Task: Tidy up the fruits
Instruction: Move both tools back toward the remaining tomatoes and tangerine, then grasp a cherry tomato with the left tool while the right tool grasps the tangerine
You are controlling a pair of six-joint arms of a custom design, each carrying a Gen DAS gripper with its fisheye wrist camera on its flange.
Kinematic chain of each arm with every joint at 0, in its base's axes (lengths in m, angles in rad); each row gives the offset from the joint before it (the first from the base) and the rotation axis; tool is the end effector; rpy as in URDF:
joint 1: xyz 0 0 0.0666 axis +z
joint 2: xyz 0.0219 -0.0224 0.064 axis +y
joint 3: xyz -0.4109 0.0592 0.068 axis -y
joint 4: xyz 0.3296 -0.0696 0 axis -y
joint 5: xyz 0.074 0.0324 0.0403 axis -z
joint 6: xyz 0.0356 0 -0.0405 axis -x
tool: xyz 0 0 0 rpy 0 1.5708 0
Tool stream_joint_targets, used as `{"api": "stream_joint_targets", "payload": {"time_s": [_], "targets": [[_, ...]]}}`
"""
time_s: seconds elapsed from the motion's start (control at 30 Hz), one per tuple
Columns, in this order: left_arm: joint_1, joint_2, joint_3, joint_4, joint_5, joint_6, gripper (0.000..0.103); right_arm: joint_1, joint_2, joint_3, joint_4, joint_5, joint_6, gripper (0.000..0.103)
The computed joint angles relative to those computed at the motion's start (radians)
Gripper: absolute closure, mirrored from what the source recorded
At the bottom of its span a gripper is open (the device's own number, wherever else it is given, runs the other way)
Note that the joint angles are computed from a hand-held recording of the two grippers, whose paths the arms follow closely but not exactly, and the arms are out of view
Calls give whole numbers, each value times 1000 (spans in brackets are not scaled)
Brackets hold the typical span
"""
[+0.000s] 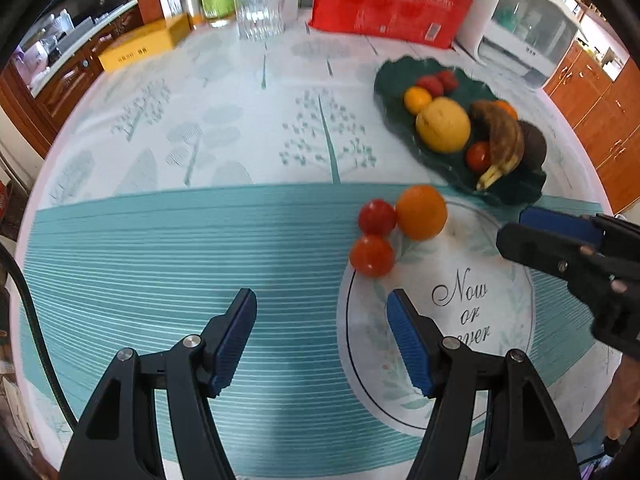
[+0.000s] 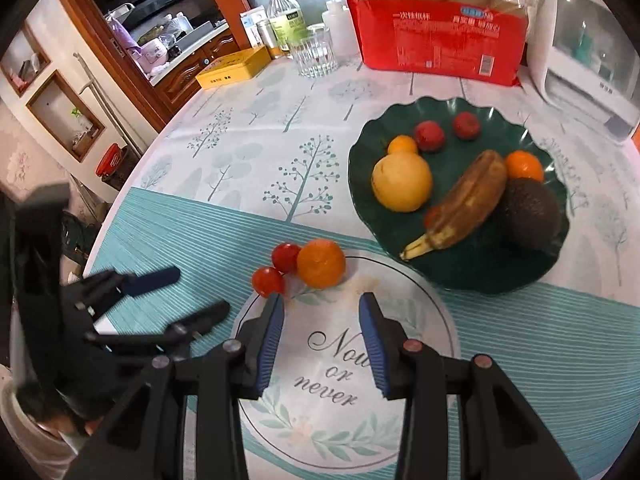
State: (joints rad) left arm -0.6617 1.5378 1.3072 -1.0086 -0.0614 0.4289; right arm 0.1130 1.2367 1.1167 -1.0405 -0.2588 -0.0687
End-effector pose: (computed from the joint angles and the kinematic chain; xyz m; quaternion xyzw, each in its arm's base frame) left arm 0.3424 -0.2644 0.3646 0.1095 0.9797 -0.0597 0.1567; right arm 0.3187 0.0449 0.4021 -0.0478 0.9700 0.1441 0.1897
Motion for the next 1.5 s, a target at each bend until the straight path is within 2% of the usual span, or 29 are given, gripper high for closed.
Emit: {"api": "stream_joint_targets", "payload": {"time_s": [0.4,0.6,0.73,0.9,1.5], "targets": [[15,71,-15,111,51,19,37,18,104,-16,92,-24,-86,63],[12,97,7,127,48,-10,41,25,152,-7,108,-24,-96,63],[3,109,19,139,53,-32,52,21,166,-7,122,-41,-98,62],[-3,111,20,154,74,-44,74,24,176,-4,123,-50,-89,62],[-9,59,-20,146,87,-16,75,59,148,-22,127,-2,-44,65]]}}
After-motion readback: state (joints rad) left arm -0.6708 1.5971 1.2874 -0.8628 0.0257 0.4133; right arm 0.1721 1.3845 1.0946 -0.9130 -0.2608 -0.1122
